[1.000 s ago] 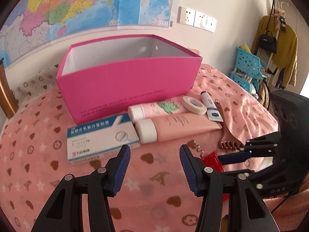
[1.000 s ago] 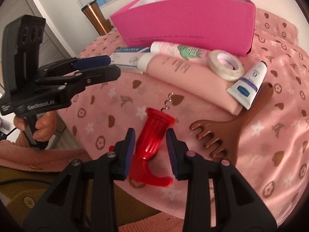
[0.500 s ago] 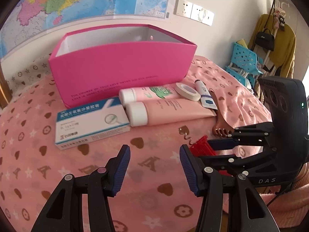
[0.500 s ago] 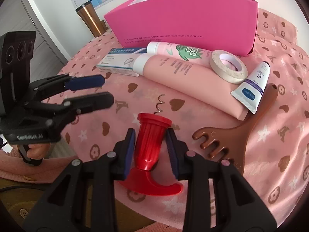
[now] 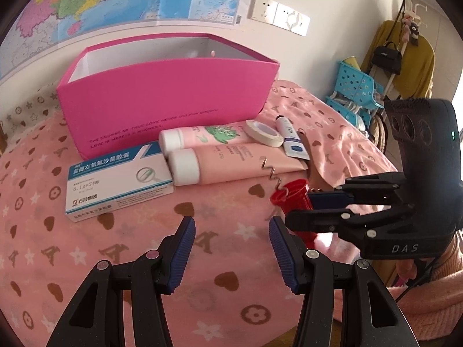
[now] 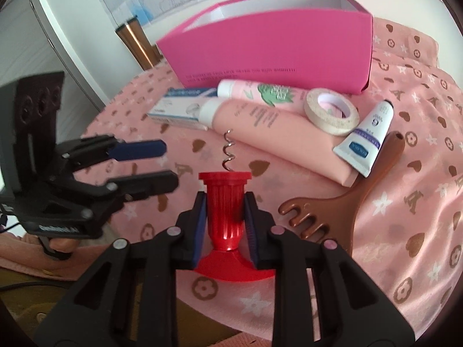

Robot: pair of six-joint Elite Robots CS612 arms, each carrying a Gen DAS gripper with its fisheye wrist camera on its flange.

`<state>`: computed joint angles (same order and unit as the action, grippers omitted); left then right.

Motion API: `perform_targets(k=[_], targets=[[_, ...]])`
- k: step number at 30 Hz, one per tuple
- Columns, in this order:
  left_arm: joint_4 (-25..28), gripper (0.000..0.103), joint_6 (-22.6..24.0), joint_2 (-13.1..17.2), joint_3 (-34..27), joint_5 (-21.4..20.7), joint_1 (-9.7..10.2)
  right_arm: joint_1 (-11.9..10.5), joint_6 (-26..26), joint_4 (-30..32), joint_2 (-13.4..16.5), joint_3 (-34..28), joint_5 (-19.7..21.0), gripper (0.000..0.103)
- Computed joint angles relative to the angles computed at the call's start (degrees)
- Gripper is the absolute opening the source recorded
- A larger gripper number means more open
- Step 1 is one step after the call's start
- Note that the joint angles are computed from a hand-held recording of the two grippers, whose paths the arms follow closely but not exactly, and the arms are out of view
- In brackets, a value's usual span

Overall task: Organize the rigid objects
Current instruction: 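Grasp the red corkscrew by its handle with the right gripper, then carry the red corkscrew into the magenta box and release it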

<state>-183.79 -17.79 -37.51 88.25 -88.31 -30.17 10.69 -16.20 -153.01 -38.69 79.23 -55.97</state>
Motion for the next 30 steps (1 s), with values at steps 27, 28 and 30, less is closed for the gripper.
perform_targets(k=[27,28,30], targets=[[-0.55,0.051,4.6,0.81,-3.66,0.69,-0.6,-0.73,5.95,-7.08,0.98,-3.77,5.89,0.027],[-0.31,0.049,4.77,0.87,-4.04,0.91,-0.55,-0.77,6.12,-7.23,1.07,-4.05,6.09,0.027],[-0.01,0.047,4.9,0.98,-4.75,0.81,-0.38,-0.76,6.44,-7.46,1.31,-4.76,6.16,0.027]])
